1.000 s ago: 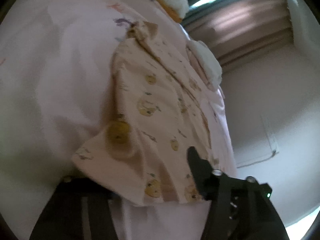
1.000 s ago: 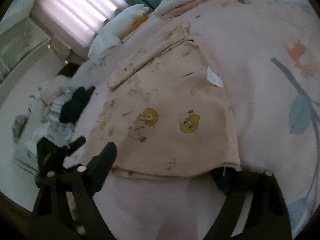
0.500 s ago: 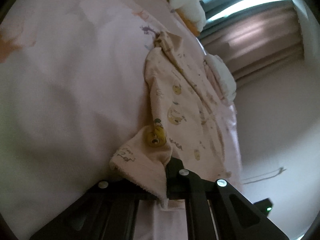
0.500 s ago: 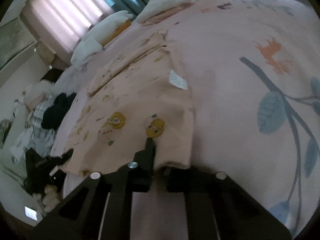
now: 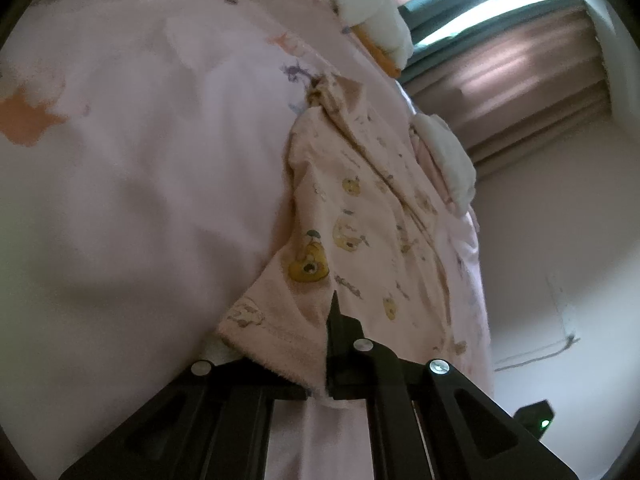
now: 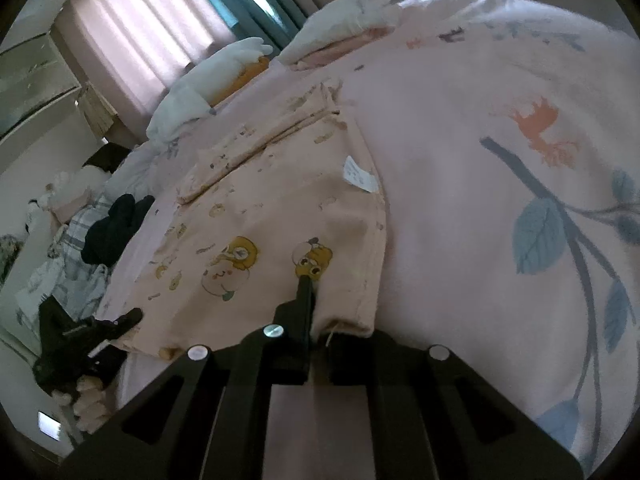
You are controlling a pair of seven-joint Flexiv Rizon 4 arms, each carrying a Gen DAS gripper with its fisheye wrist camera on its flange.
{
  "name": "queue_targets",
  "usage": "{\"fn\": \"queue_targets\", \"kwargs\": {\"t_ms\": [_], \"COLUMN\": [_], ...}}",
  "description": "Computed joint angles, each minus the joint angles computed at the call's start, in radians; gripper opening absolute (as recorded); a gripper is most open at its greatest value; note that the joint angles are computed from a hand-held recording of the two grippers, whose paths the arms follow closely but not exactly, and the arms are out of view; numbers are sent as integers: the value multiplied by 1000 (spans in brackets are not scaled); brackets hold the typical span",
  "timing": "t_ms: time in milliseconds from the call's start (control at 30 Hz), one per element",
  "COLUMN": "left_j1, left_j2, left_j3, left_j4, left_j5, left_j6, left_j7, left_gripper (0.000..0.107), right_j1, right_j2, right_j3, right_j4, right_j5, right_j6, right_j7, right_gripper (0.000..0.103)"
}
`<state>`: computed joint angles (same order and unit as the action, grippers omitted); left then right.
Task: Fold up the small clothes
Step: 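Grasp the shirt hem with the left tool while the right grasps the hem too, then lift the hem with both tools and fold it over toward the collar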
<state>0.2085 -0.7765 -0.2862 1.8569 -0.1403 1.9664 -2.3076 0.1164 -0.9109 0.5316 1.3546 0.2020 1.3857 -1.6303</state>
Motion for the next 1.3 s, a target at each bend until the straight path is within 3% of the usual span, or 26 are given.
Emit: {"fn": "queue_targets", "kwargs": {"t_ms": [67, 167, 333, 533, 833, 967, 1033, 1133, 1233, 1300], "left_j1": [-29, -12, 6, 128, 116, 90, 135, 228, 233, 197], "left_j2": [16, 17, 15, -39, -34, -14, -35, -78, -71, -50], "left_j3": [33, 9, -15, -140, -113, -76, -129, -237, -237, -192], "left_j4": [2, 4, -6, -12, -56, -80, -84, -83, -83, -88], "left_j5": [-8, 22, 57, 158, 157, 106, 116, 171, 179, 152], "left_j6": [0, 28, 34, 84, 34, -36, -18, 14, -5, -24], "left_j7": [17, 25, 35, -21, -32, 10, 13, -5, -2, 9], "left_gripper": [4, 4, 4, 3, 2, 2, 2, 2, 2, 2], "right_j1": [4, 32, -2, 1, -42, -83, -89, -67, -36, -22], "right_j2": [5, 27, 28, 29, -4, -34, -51, -53, -46, -43], "right_j3": [-3, -44, 9, -2, 64, 143, 169, 151, 110, 93], "right_j4": [8, 43, 70, 85, 38, -11, -47, -83, -108, -122], "right_j5": [-3, -19, -58, -111, -120, -92, -70, -43, -23, -9], "right_j6": [10, 62, 119, 134, 82, 50, 32, -1, -23, -42], "right_j7": [-7, 15, 2, 48, 71, 20, -9, -25, -35, -50], "right_gripper": [5, 5, 5, 5, 5, 5, 5, 5, 5, 5]}}
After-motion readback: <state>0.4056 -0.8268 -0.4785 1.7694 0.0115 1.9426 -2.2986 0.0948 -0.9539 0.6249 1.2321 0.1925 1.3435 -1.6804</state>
